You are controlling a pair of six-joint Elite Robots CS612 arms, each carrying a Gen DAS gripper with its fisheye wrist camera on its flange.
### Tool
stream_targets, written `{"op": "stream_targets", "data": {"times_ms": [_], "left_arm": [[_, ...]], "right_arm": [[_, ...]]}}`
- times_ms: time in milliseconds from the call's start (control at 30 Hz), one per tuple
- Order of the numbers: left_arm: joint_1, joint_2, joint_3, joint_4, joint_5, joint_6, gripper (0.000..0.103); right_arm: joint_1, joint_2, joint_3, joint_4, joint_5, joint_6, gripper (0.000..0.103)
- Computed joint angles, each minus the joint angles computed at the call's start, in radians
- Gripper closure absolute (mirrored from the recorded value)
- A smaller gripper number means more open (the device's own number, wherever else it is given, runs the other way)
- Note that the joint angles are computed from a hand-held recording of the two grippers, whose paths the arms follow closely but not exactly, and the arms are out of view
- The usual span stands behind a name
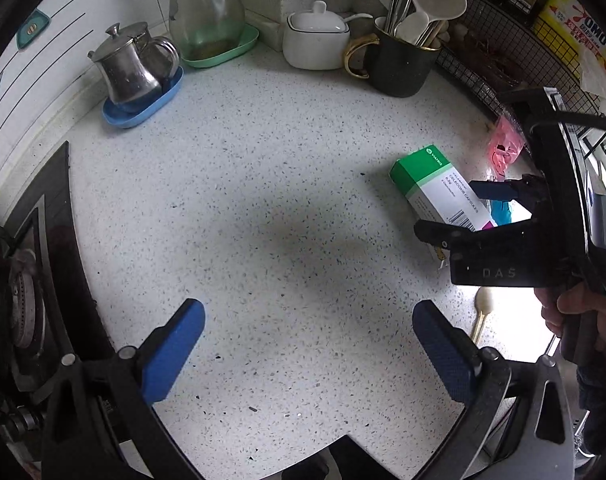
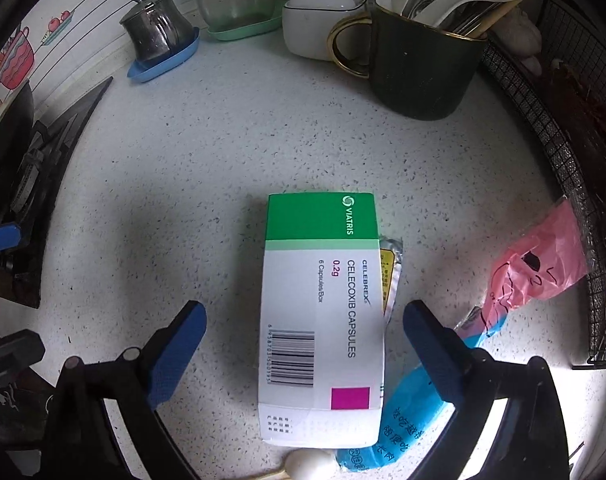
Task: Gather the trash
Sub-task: 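Grasp the white-and-green Celecoxib box with the right gripper, then grasp the yellow foil packet with the left gripper while the right gripper holds the box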
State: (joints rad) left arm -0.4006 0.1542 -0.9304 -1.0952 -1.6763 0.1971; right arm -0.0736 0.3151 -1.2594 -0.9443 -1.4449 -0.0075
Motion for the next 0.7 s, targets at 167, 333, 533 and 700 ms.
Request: {"op": "stream_targets", "data": {"times_ms": [167,333,533,700], "left_arm": [[0.005,-0.005,0.008,0.006,-0.013,-0.011,0.000],[0.001,-0.007,0.002,0.014,-0.008,-0.005,0.000],[-0.001,-0.011,-0.005,0.022,-0.028,-0.003,0.000],[-0.010,-0.023,0.016,0.003,-0.031,0.004,0.000]], "right_arm": [[-0.002,-0.002,0.006,0.022,-0.004,0.022,0.023],[0.007,0.004,-0.006,0.028,-0.036,0.017,0.046],[-0.007,0.011,-0.066,0.037,0.024,0.060,0.048],[-0.023,0.014,-0.133,0.035,0.034,0.128,0.048]]}}
